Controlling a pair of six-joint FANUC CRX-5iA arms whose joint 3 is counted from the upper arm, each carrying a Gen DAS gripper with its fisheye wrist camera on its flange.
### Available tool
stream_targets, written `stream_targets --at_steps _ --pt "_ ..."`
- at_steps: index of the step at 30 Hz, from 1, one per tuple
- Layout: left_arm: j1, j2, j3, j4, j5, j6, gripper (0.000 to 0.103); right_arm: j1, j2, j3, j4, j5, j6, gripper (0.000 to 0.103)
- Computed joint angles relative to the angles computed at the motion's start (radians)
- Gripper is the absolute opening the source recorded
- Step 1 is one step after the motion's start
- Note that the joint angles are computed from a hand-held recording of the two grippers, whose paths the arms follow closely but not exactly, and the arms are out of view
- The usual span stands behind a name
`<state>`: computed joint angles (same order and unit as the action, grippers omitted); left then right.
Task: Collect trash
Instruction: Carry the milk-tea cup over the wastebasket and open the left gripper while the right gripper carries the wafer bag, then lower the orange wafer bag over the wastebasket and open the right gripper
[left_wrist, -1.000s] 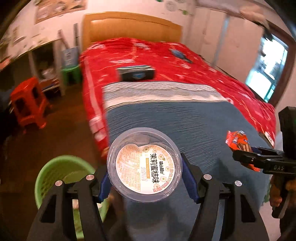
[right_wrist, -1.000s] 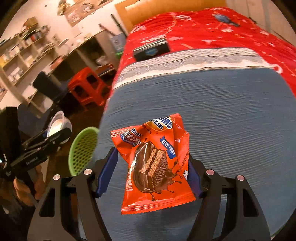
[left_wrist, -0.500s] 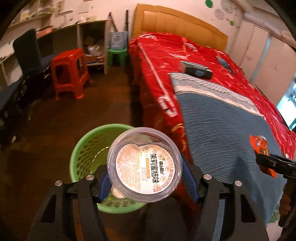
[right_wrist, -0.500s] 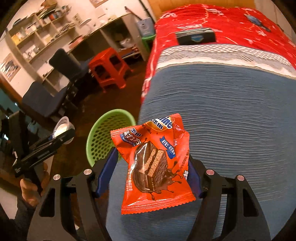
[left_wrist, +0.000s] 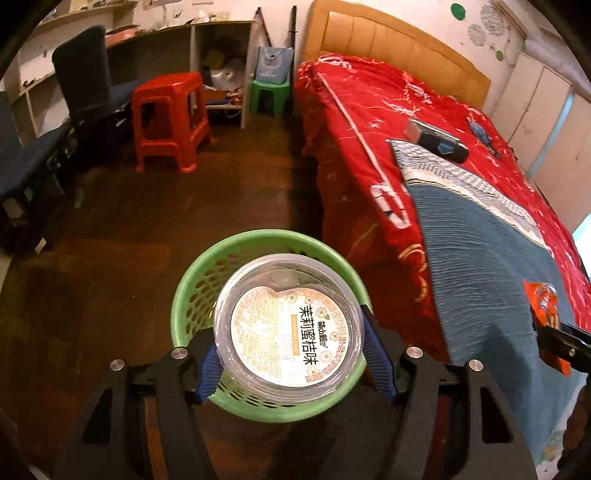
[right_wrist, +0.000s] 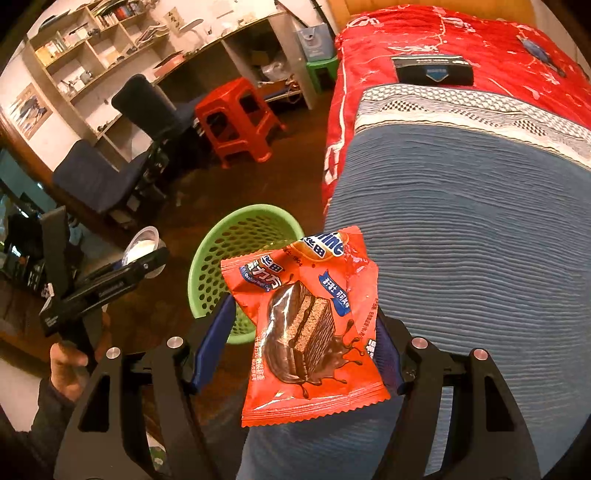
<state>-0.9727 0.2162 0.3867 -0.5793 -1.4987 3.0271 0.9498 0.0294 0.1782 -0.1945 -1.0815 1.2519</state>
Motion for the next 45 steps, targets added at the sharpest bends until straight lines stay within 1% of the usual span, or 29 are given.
stream_targets --at_steps 1,3,4,7,13,16,22,33,40,45 --pt "0.007 -0.005 -0.009 0.006 0.004 0.005 0.063 0.002 0.002 0.001 0.000 0.000 -0.001 0.069" --pt "0.014 -0.010 -0.020 0.011 0.004 0.017 0.069 0.004 0.006 0.005 -0.005 -0.002 -0.001 0.069" --pt "0.014 -0.013 -0.026 0.008 0.002 0.023 0.069 0.004 0.009 0.008 -0.006 -0.003 0.001 0.069" --pt "0.016 -0.026 -0.045 0.009 0.003 0.045 0.075 0.005 0.023 0.021 -0.012 -0.009 0.009 0.069" --pt "0.003 -0.042 -0.063 0.002 -0.001 0.078 0.076 0.001 0.046 0.046 -0.034 -0.023 0.034 0.069" --pt "-0.009 -0.045 -0.065 -0.005 -0.009 0.096 0.080 0.009 0.057 0.058 -0.036 -0.028 0.042 0.069" --pt "-0.036 -0.066 -0.085 -0.019 -0.020 0.139 0.080 0.017 0.096 0.102 -0.053 -0.037 0.072 0.070" --pt "-0.102 -0.109 -0.113 -0.056 -0.111 0.237 0.083 0.064 0.190 0.210 -0.064 -0.060 0.075 0.071" --pt "-0.135 -0.130 -0.134 -0.061 -0.138 0.288 0.083 0.087 0.257 0.296 -0.091 -0.085 0.076 0.072" --pt "-0.152 -0.140 -0.145 -0.065 -0.155 0.319 0.084 0.116 0.302 0.349 -0.088 -0.096 0.080 0.073"
